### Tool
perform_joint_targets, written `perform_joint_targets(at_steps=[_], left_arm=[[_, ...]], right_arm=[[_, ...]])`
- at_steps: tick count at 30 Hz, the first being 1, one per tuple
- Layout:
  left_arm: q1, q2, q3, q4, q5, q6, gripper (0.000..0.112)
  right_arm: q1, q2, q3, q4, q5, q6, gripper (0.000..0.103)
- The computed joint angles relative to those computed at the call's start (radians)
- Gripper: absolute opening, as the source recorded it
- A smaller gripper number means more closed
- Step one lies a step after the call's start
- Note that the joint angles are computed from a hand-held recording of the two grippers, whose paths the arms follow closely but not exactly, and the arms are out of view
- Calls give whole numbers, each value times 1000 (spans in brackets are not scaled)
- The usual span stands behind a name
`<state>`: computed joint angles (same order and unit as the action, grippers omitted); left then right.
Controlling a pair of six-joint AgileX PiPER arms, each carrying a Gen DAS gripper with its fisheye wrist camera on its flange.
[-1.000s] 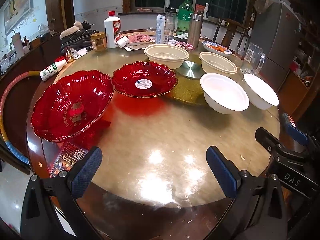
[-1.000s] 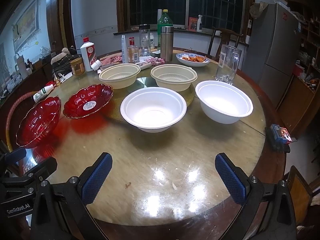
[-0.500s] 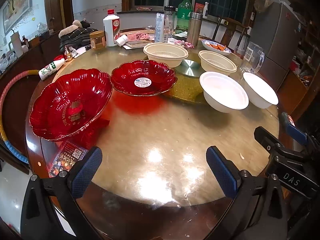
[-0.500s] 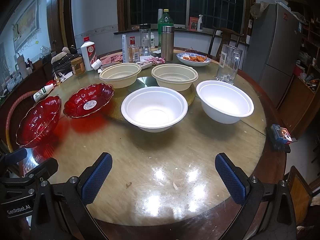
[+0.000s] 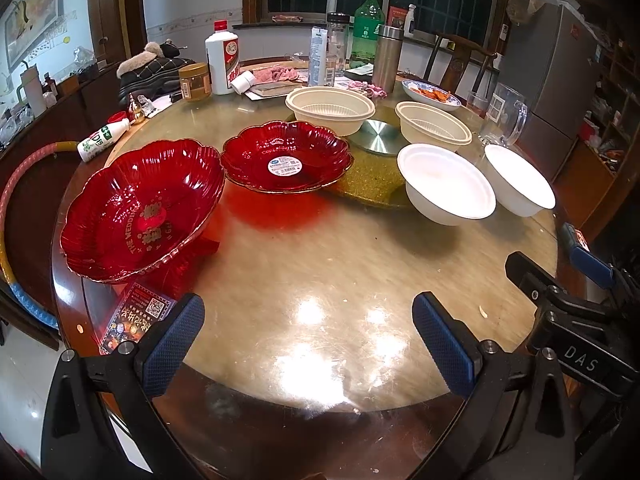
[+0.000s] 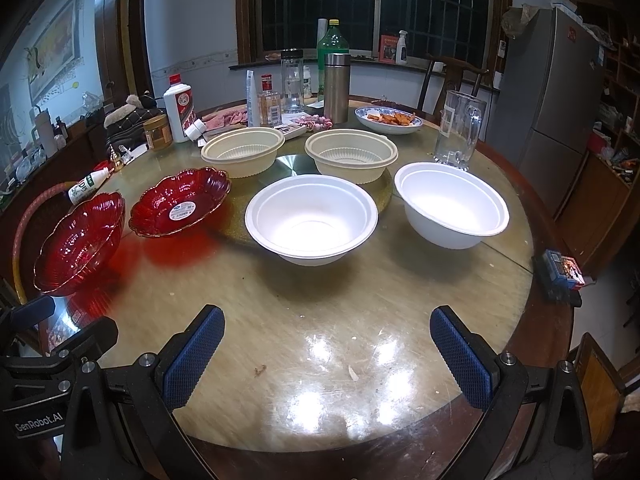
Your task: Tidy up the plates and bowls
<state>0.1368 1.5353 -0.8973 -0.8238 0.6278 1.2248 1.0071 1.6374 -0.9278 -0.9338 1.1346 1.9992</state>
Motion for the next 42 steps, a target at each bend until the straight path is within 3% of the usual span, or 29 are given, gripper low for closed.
perform_joint_targets(at_steps=[25, 28, 30, 32, 35, 38, 42], left_arm=[[8, -15, -1, 10, 24, -6, 103], [32, -15, -24, 22, 67, -2, 103], [106, -26, -52, -33, 142, 57, 103], [217, -22, -103, -113, 234, 126, 103], [336, 32, -201, -179, 275, 135, 103], [394, 175, -381, -121, 240, -19, 103], [381, 316, -532, 8, 140, -183, 103]], right_arm=[[0, 12, -11, 0, -1, 2, 103], [4, 8, -8, -14, -16, 17, 103], [-7, -9, 3, -29, -63, 30, 103], [-31, -43, 27, -62, -169, 57, 103], [-81, -63, 32, -122, -350, 79, 103], [-156, -29, -21, -133, -559, 15, 103], [-210, 99, -172, -41, -702, -143, 102]])
